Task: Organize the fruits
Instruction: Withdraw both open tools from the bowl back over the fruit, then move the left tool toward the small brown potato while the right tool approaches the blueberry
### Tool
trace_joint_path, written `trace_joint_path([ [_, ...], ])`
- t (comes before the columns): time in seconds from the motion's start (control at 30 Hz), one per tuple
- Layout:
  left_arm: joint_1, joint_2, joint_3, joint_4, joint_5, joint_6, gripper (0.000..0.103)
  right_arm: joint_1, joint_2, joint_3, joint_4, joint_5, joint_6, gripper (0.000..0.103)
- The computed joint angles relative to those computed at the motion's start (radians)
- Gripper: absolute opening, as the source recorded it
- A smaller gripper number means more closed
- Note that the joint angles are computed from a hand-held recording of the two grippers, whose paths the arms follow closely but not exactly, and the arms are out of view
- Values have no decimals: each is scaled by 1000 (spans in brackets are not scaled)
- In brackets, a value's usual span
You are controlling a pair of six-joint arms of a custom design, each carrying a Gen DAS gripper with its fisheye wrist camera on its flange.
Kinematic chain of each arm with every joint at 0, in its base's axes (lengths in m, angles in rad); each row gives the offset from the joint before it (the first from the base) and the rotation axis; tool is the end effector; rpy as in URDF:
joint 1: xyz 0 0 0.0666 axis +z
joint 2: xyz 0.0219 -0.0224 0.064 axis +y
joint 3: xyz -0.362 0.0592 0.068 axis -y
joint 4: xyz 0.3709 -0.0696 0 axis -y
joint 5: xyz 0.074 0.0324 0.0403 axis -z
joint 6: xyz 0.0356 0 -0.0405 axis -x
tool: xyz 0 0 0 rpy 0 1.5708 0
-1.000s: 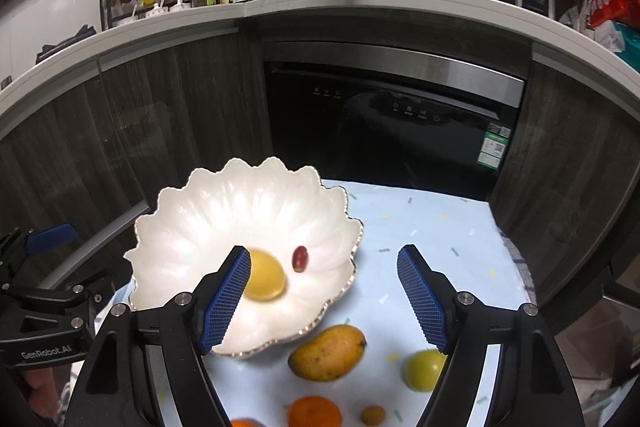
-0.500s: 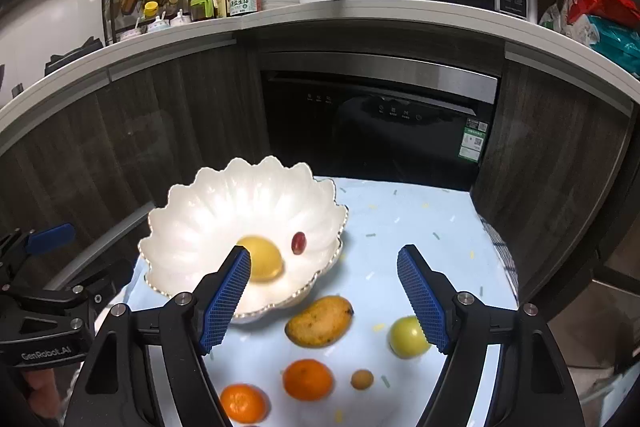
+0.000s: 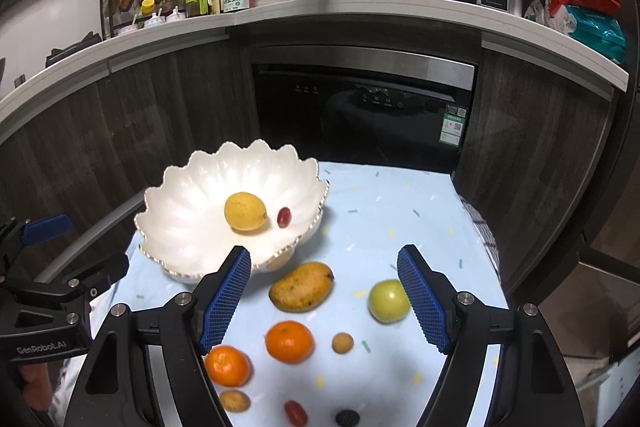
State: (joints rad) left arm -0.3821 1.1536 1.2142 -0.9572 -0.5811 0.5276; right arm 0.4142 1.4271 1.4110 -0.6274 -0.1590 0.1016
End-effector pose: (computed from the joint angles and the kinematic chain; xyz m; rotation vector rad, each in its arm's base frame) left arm 0.3525 -0.1210 0.4304 -0.4047 2.2602 0.2618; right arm 0.4514 0.2042 0.4270 -0.6533 2.1291 0.3483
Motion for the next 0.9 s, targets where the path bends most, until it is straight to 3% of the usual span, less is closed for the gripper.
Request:
trace_joint_path([
  [0.27, -47, -6, -26, 18, -10, -12, 98, -25, -42, -65, -6, -19, 13, 76],
  [0.9, -151, 17, -88, 18, -4, 52, 98, -81, -114, -206, -16, -43, 102, 76],
])
